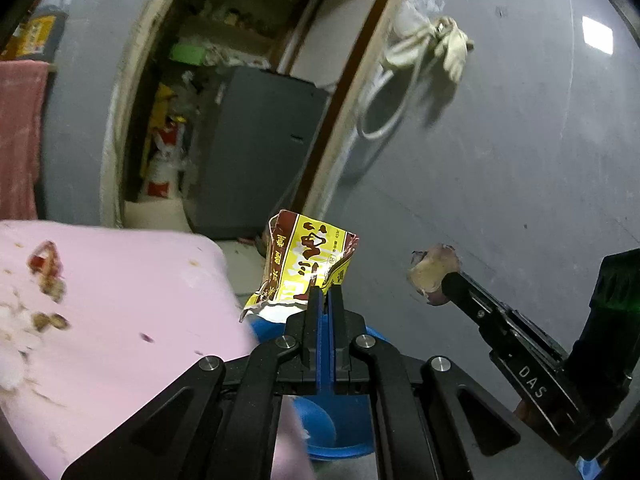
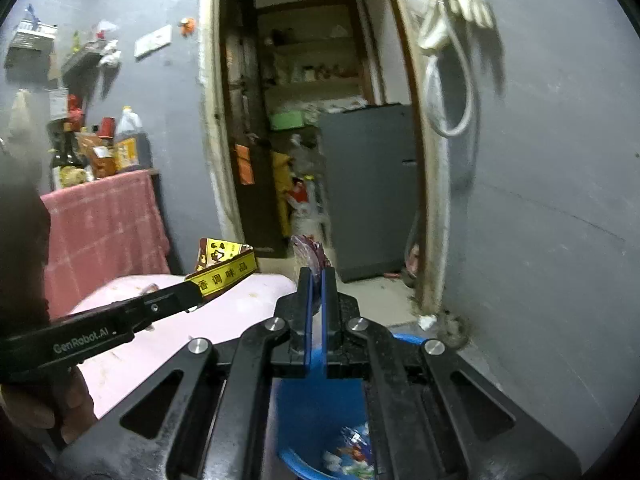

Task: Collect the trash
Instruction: 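Carry the yellow wrapper in the left tool while the right tool carries the brown scrap over the basin, then open the left tool over the basin while the right tool releases the brown scrap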

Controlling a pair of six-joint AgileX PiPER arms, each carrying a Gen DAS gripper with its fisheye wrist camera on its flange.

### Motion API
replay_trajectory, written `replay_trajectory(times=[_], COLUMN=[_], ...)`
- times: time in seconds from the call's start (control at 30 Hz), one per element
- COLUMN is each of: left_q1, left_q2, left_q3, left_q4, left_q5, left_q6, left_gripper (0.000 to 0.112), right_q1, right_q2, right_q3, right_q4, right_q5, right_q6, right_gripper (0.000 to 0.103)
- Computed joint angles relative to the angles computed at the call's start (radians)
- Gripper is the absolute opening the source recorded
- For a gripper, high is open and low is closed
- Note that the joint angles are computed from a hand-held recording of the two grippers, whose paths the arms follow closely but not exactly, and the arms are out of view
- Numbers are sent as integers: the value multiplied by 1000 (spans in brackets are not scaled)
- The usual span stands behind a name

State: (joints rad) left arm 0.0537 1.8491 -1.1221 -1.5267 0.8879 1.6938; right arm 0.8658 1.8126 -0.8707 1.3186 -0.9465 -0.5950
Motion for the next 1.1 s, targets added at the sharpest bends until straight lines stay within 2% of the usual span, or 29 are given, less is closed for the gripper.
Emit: replay_trajectory(times=[0.17, 0.47, 0.57, 0.67, 0.83, 0.93, 1.0, 1.07, 1.1], left_q1=[-65, -130, -145, -144, -127, -105, -80, -60, -48], left_q2=[45, 148, 176, 203, 193, 163, 140, 120, 108], left_q3=[-27, -108, -134, -163, -147, -103, -73, -59, -52], left_q4=[59, 229, 286, 335, 327, 281, 237, 207, 197], left_q5=[-45, -102, -131, -128, -134, -136, -128, -122, -119], left_q6=[-45, -217, -284, -345, -326, -265, -217, -191, -178], left_gripper=[1, 1, 2, 2, 2, 10, 24, 27, 27], right_q1=[-33, -122, -153, -172, -174, -163, -147, -131, -124], right_q2=[0, 49, 66, 81, 83, 71, 67, 55, 50], right_q3=[78, 125, 117, 107, 91, 81, 65, 52, 46], right_q4=[-7, -87, -113, -131, -114, -87, -58, -34, -26], right_q5=[30, 151, 202, 232, 247, 236, 219, 198, 187], right_q6=[92, 249, 278, 292, 278, 240, 206, 173, 160], right_gripper=[4, 4, 5, 5, 5, 6, 8, 15, 22])
